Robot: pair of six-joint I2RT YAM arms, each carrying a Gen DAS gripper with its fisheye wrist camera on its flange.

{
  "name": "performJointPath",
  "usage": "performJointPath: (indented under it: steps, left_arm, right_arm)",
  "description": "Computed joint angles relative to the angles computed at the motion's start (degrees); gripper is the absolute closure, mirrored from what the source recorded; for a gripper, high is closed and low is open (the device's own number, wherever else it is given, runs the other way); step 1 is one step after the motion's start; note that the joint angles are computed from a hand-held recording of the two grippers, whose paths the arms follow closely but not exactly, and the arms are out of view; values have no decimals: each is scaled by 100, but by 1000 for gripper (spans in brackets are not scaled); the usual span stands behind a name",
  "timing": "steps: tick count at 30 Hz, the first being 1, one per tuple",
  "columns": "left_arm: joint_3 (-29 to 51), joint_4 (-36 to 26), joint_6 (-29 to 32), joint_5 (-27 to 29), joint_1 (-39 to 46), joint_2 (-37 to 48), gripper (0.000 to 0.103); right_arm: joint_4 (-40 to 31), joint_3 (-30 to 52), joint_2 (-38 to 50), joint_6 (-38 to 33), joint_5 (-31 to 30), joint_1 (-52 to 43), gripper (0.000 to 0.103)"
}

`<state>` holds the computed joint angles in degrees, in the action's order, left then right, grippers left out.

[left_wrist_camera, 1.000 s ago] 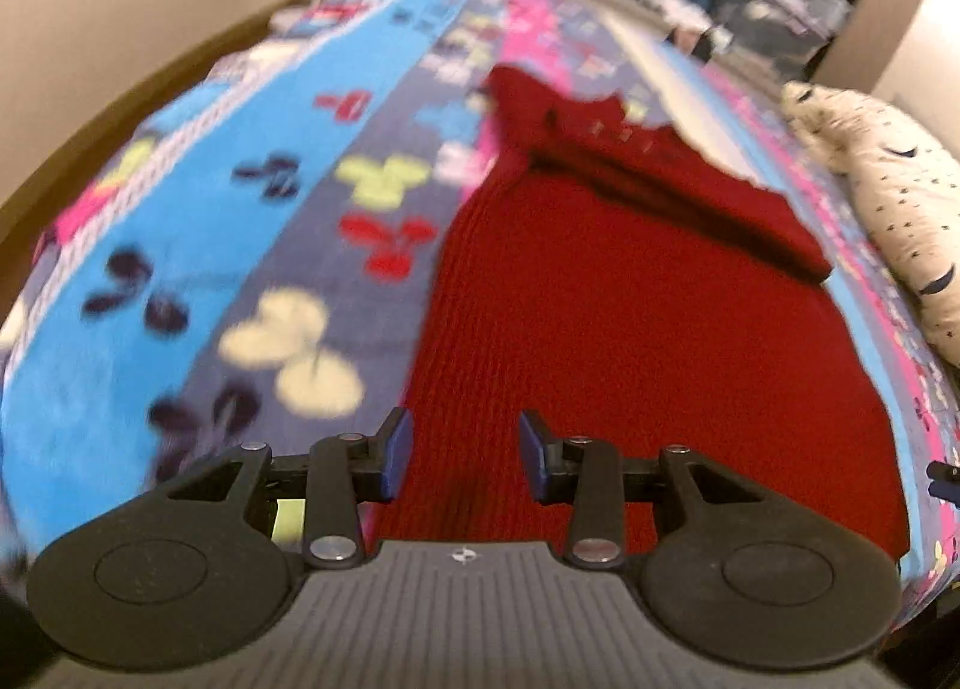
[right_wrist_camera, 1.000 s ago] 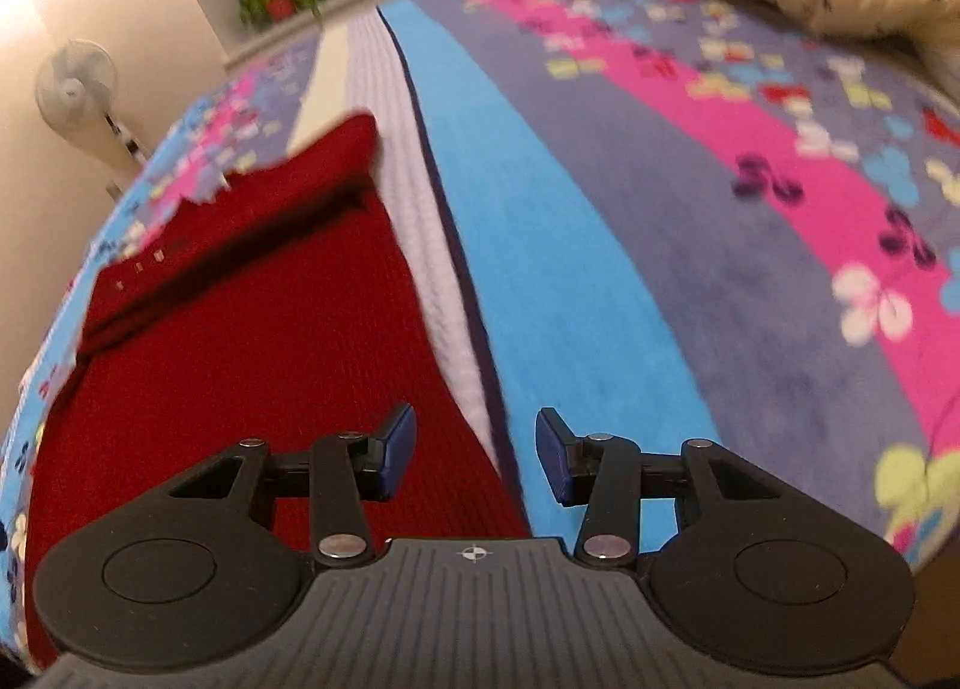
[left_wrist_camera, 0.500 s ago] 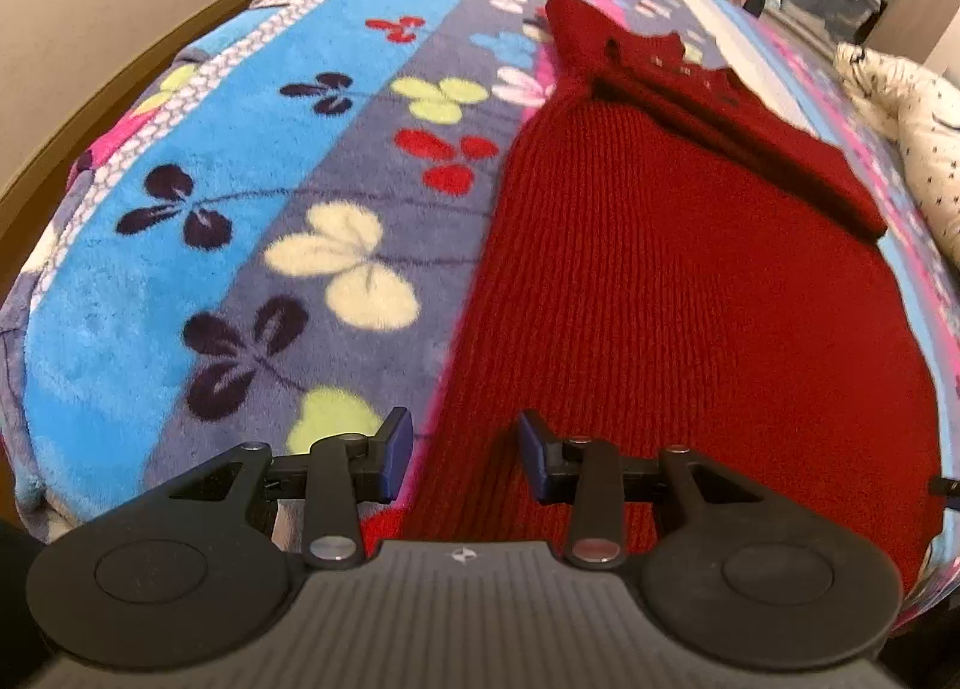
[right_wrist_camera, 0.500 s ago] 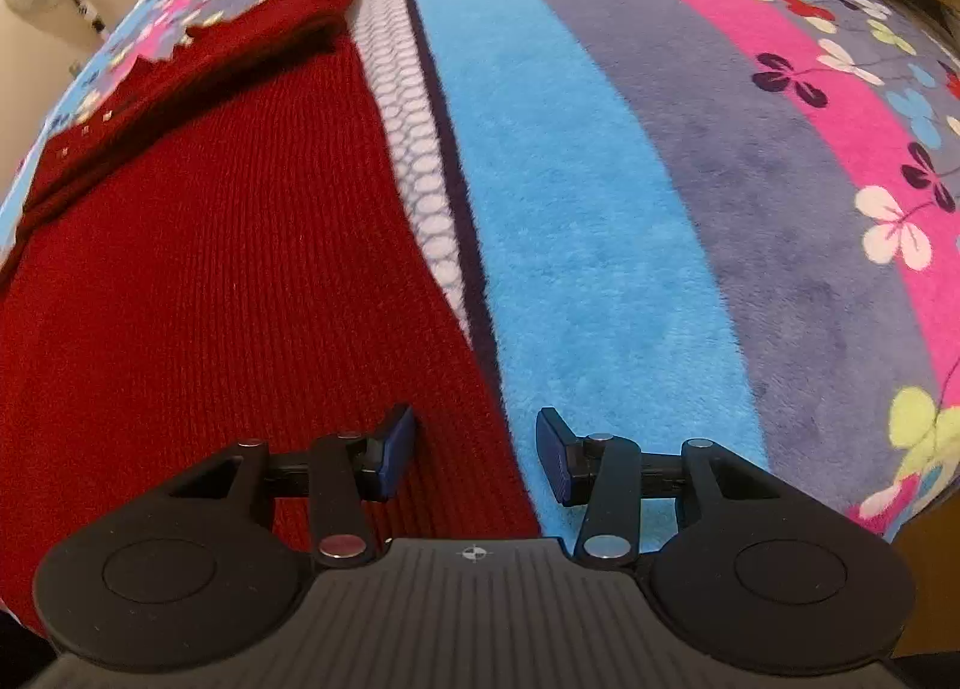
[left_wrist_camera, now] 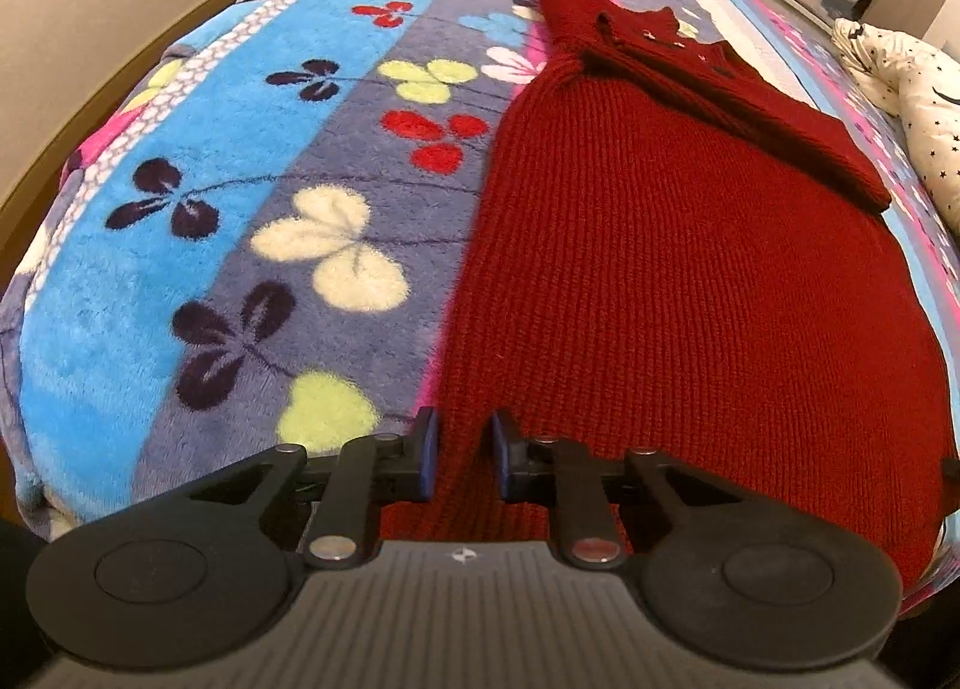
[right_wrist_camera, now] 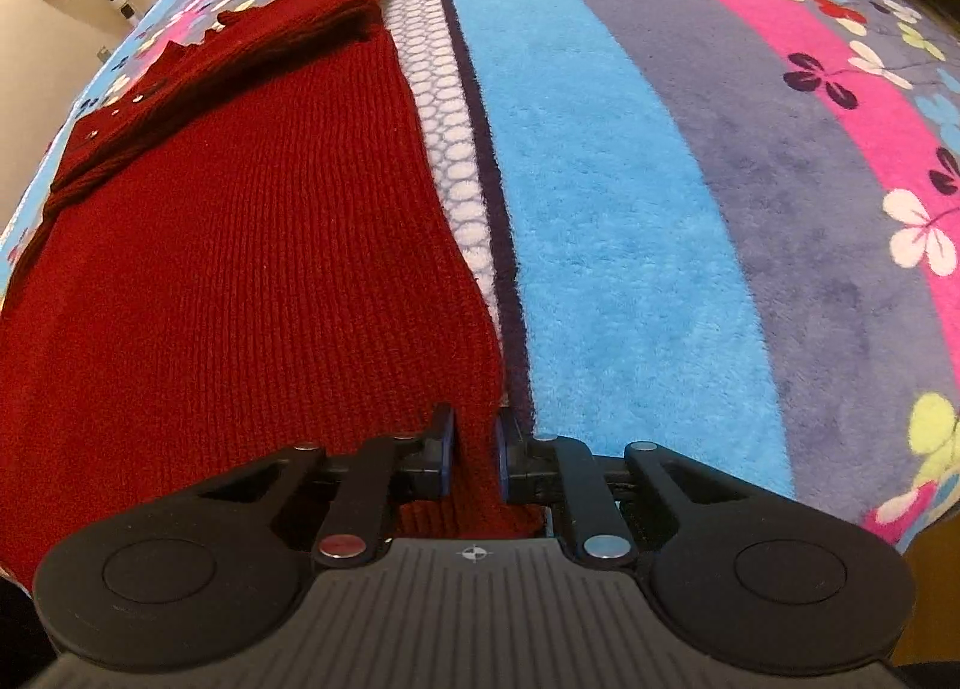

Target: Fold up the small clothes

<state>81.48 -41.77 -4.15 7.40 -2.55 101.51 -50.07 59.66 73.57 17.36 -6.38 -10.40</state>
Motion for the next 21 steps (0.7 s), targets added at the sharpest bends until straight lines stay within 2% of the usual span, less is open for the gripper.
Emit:
performJointPath:
  steps: [8,21]
  left_arm:
    - [-28,-7,20,-47,-25,-31,81]
    - [-43,-25,27,-50,-32,-46,81]
  right_arm:
    - [-51,41,91,15,174,82,81]
    - [-37,59,147,30,228,141,80]
